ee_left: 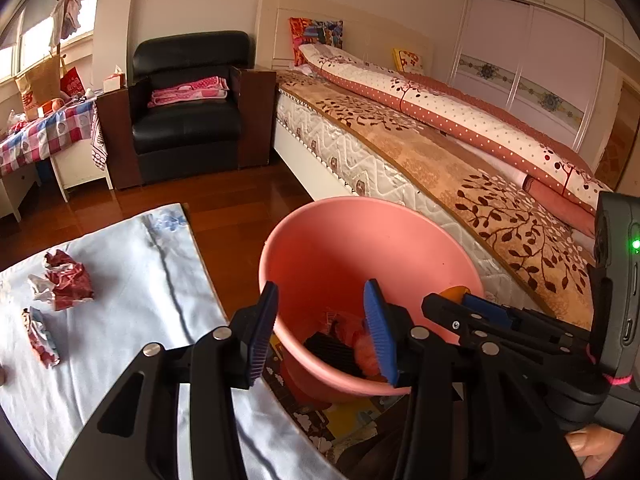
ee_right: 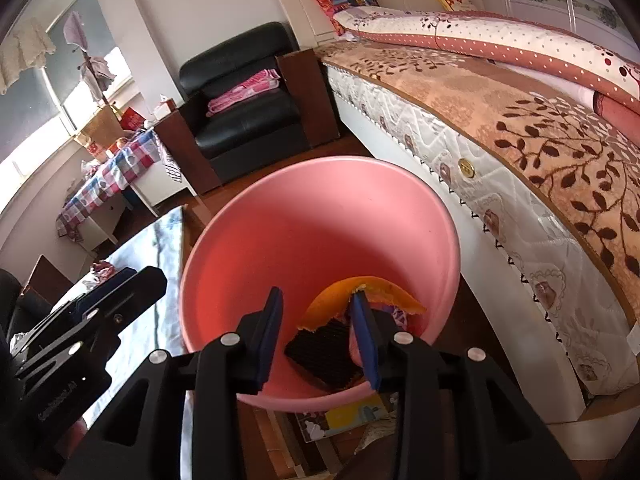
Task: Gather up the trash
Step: 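Move both open grippers away from the bucket toward the table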
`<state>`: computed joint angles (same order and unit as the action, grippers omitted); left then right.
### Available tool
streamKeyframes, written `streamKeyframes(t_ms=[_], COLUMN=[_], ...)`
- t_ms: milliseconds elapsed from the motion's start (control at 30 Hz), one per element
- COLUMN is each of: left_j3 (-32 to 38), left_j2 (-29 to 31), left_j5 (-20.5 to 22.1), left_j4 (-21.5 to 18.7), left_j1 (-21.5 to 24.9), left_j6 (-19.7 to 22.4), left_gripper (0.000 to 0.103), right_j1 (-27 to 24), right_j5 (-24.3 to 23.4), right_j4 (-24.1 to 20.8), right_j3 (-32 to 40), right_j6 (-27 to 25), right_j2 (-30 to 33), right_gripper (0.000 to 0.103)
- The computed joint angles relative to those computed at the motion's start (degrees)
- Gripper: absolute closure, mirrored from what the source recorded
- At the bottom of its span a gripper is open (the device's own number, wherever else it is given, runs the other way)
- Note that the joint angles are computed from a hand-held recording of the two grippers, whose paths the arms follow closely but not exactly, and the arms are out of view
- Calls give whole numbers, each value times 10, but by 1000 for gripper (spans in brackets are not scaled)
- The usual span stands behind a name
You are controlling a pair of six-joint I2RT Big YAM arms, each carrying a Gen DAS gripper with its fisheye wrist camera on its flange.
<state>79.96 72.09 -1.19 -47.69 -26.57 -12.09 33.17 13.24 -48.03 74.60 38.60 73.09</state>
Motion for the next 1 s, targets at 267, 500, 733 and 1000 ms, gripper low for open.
streamKeyframes(t_ms=[267, 500, 733, 1000], left_j3=[-24, -42, -65, -70], left_j2=[-41, -72, -99, -104], left_j5=[-7, -25, -20, -6], left_j4=[-5, -24, -34, -40], left_j1=[14, 37, 70, 86], left_j6=[4, -2, -6, -7], left_gripper=[58, 58, 58, 58], right_j1=[29, 40, 58, 44], right_j5=[32, 26, 46, 47], right_j4=[-8, -15, -7, 10], right_j3=[10, 17, 19, 25], right_j6=[-6, 3, -7, -28], right_j2=[-11, -15, -19, -7], right_gripper=[53, 51, 59, 62])
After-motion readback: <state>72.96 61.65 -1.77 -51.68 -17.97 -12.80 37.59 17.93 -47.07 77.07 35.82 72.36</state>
